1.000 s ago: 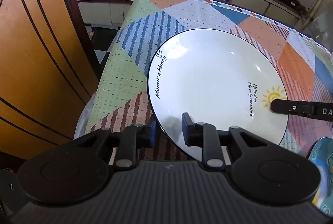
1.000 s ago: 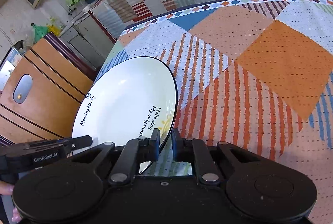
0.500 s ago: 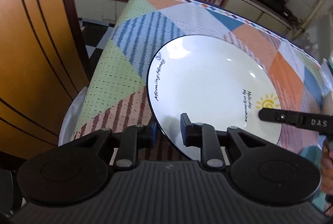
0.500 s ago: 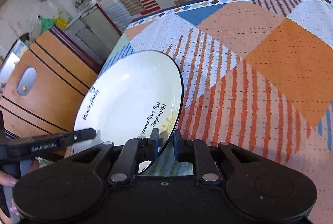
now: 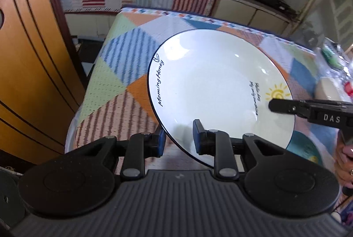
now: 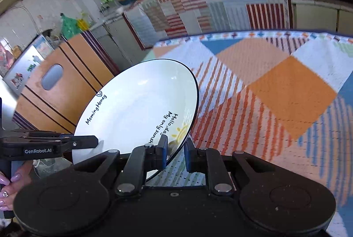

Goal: Organize plates and bowls
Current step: 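Carry the white plate with both grippers onto the egg plate stack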

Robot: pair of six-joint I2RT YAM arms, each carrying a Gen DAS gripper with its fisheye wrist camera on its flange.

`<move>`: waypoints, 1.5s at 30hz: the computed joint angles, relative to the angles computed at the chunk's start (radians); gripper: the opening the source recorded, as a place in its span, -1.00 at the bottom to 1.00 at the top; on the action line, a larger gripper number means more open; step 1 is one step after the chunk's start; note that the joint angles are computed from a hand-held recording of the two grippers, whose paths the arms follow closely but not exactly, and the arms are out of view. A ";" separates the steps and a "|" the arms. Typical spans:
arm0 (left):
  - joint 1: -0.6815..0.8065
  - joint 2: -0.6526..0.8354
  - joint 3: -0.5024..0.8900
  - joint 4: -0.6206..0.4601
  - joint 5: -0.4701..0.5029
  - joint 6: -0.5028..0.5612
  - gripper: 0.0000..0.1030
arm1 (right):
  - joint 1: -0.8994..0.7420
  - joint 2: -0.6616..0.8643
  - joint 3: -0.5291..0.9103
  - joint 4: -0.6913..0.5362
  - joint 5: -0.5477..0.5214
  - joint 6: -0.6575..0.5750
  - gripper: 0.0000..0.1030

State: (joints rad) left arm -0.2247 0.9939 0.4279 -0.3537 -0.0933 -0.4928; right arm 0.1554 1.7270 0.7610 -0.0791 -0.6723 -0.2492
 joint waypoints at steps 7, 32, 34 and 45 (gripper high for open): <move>-0.229 -0.131 0.102 -0.184 -0.105 -0.112 -0.55 | -0.136 -0.224 -0.014 -0.222 -0.073 -0.142 -0.62; -0.841 0.041 0.239 -0.337 -0.265 -0.532 -0.52 | -0.688 -0.345 0.017 -0.920 -0.106 -0.870 -0.59; -0.845 0.057 0.228 -0.319 -0.250 -0.528 -0.52 | -0.707 -0.333 -0.002 -0.903 -0.100 -0.872 -0.59; -0.826 0.167 0.177 -0.207 -0.182 -0.513 -0.48 | -0.714 -0.258 -0.070 -0.791 -0.023 -0.841 -0.58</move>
